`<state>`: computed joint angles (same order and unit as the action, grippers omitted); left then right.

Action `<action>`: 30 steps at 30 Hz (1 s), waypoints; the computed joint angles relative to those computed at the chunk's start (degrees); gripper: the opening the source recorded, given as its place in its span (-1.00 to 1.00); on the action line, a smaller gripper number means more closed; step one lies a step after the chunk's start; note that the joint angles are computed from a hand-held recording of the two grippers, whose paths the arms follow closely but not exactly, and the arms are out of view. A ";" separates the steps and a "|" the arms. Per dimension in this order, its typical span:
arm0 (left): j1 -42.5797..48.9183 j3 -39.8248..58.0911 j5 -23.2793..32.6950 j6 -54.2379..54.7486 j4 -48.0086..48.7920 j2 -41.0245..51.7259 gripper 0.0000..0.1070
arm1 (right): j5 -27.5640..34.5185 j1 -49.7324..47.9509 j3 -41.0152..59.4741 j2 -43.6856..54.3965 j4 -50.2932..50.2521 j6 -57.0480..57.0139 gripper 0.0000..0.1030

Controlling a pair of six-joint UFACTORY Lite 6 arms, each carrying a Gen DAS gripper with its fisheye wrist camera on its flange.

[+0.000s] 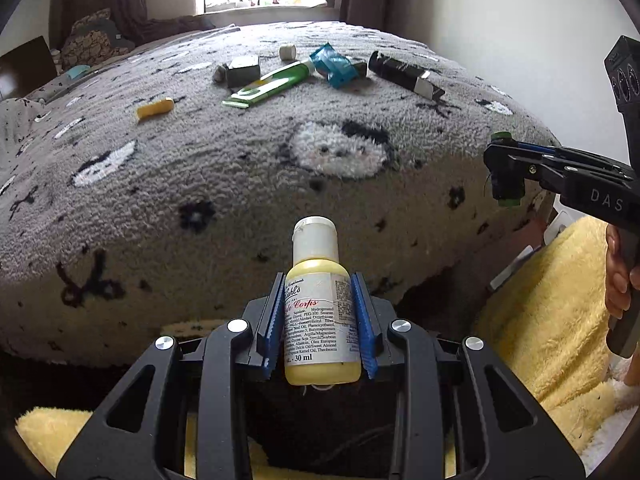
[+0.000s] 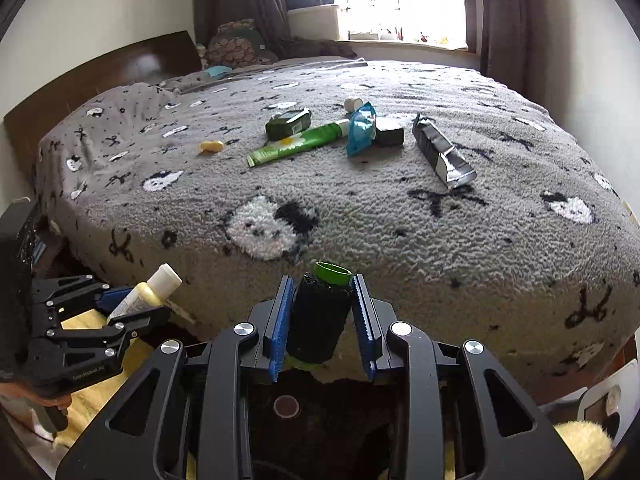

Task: Collect trash
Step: 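Lower the spool and yellow bottle past the bed edge toward the bin, then open both grippers to drop the spool and bottle into the bin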

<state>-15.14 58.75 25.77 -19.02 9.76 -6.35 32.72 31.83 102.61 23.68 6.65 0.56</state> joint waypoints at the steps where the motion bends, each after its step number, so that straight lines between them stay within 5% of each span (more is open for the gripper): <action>1: -0.21 -0.78 -0.17 0.13 -0.52 0.19 -0.43 | -0.11 0.07 -0.93 -0.01 0.36 -0.07 -0.41; 30: 2.92 -5.98 -3.78 22.44 -25.38 15.52 -0.43 | 1.56 1.64 -4.33 11.51 10.34 -5.90 -0.41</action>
